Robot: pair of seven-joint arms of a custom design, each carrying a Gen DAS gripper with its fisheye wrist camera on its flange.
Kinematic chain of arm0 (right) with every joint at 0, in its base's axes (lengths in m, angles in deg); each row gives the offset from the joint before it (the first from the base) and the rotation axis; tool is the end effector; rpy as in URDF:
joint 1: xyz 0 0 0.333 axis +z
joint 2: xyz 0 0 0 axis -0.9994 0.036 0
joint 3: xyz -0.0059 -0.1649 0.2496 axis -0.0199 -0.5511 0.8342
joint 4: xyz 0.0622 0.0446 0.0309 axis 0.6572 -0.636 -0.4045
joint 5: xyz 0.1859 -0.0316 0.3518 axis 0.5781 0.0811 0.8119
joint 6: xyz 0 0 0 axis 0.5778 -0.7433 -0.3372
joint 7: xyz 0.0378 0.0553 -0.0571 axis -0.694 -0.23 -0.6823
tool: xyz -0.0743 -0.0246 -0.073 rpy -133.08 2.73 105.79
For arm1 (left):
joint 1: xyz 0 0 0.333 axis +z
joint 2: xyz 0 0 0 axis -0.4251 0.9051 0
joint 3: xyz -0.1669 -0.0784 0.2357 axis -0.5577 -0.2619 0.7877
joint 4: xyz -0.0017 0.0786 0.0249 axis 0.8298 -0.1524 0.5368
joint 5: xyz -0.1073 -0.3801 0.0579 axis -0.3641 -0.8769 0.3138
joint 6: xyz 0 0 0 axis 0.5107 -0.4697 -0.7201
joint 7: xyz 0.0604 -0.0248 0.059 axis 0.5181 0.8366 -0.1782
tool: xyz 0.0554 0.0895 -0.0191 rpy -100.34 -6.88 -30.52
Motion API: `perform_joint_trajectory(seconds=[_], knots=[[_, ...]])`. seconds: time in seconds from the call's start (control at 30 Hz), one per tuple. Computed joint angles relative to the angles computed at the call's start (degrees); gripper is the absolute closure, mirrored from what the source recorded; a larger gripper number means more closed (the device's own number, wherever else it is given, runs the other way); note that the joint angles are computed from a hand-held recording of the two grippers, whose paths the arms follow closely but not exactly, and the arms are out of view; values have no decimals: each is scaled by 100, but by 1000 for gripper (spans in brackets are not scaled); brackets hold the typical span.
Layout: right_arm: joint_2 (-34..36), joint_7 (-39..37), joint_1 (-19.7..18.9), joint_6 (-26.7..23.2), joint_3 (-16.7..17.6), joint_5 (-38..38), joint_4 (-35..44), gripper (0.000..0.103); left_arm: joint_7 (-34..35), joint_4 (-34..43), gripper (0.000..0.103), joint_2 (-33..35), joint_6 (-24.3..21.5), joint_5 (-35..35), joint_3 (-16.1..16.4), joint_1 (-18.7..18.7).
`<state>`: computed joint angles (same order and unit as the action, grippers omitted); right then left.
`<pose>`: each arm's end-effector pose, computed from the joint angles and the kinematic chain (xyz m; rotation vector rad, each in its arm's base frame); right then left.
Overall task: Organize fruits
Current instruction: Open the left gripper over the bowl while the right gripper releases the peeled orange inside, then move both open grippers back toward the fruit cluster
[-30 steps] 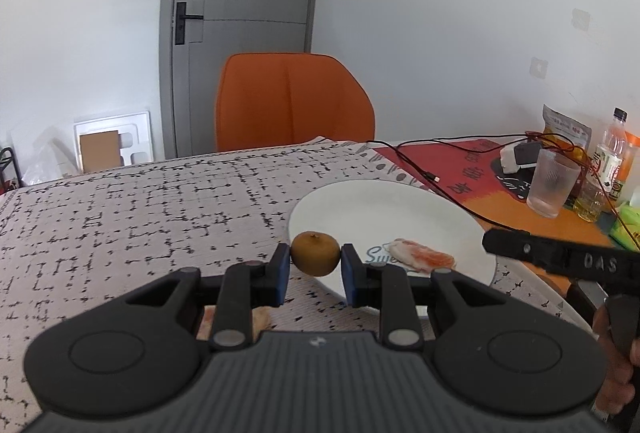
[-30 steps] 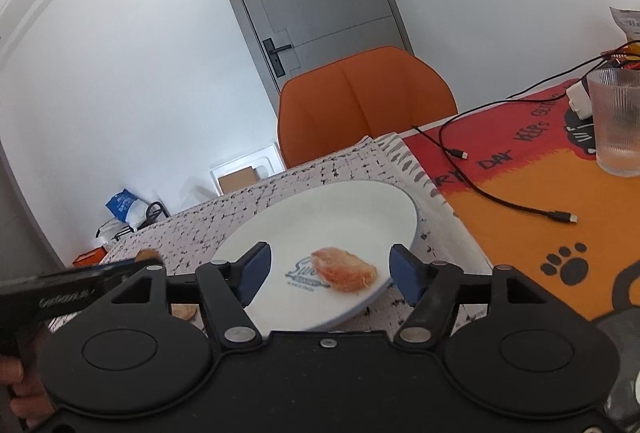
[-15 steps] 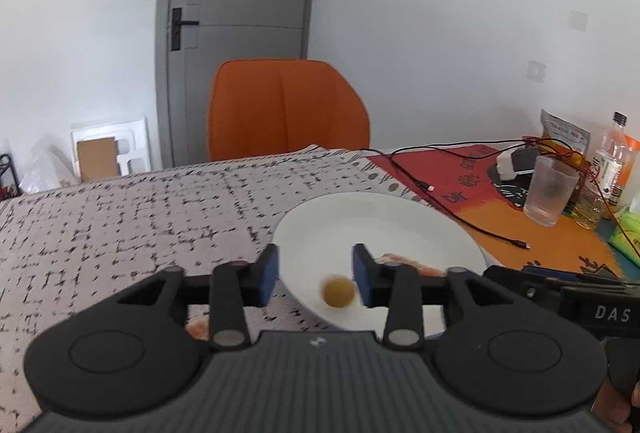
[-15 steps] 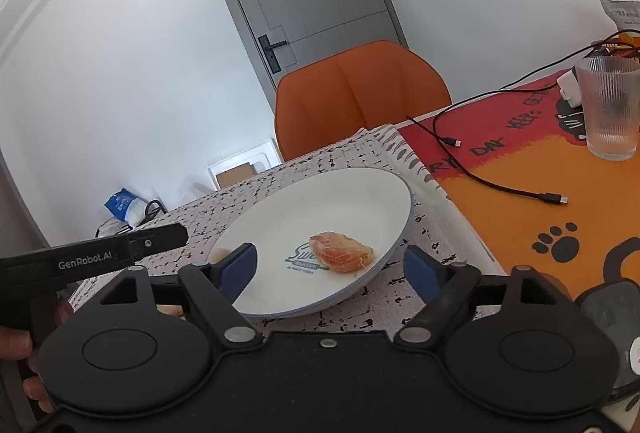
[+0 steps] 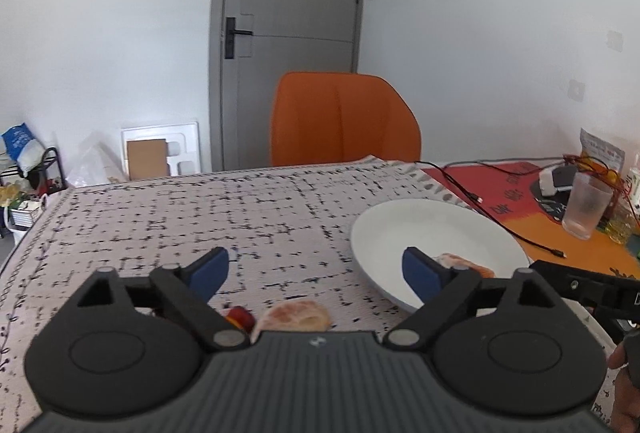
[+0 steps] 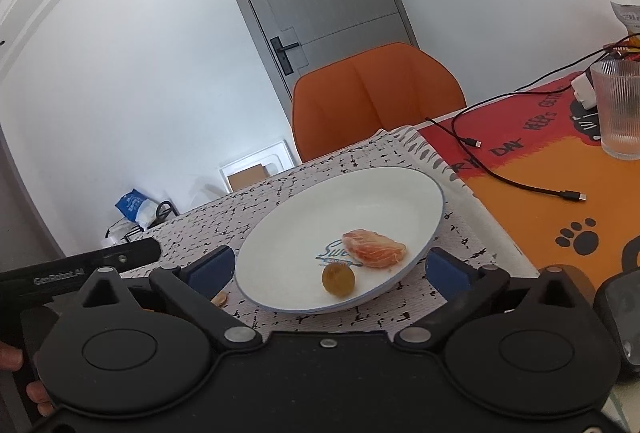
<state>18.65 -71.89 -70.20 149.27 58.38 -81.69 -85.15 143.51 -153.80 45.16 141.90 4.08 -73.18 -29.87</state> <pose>0.4385 0.2321 0.4318 -0.8011 1.9003 -0.9905 0.6171 -0.1534 0.4898 -0.9543 2.1774 -1.4294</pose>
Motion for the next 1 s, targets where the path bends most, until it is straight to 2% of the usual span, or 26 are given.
perform_joint_trajectory(seconds=[0.17, 0.3, 0.4, 0.53, 0.83, 1.0], knots=[[86, -42, 21, -44, 11, 64, 120, 0, -39, -19, 4, -65, -78, -148, 72, 84], [161, -189, 29, 147, -42, 164, 214, 0, -266, 5, 3, -75, -300, -94, 147, 182], [251, -459, 59, 97, -16, 284, 323, 0, -238, -11, 3, -99, -450, -239, 195, 268], [340, -602, 100, 89, -10, 317, 446, 0, -38, -84, 3, -153, -267, -405, 225, 294], [560, -748, 147, 370, -71, 377, 700, 0, -522, -74, 3, -145, -275, 16, 333, 420], [728, -886, 193, 505, -107, 372, 884, 0, -487, -66, 3, -117, -159, 57, 350, 495]])
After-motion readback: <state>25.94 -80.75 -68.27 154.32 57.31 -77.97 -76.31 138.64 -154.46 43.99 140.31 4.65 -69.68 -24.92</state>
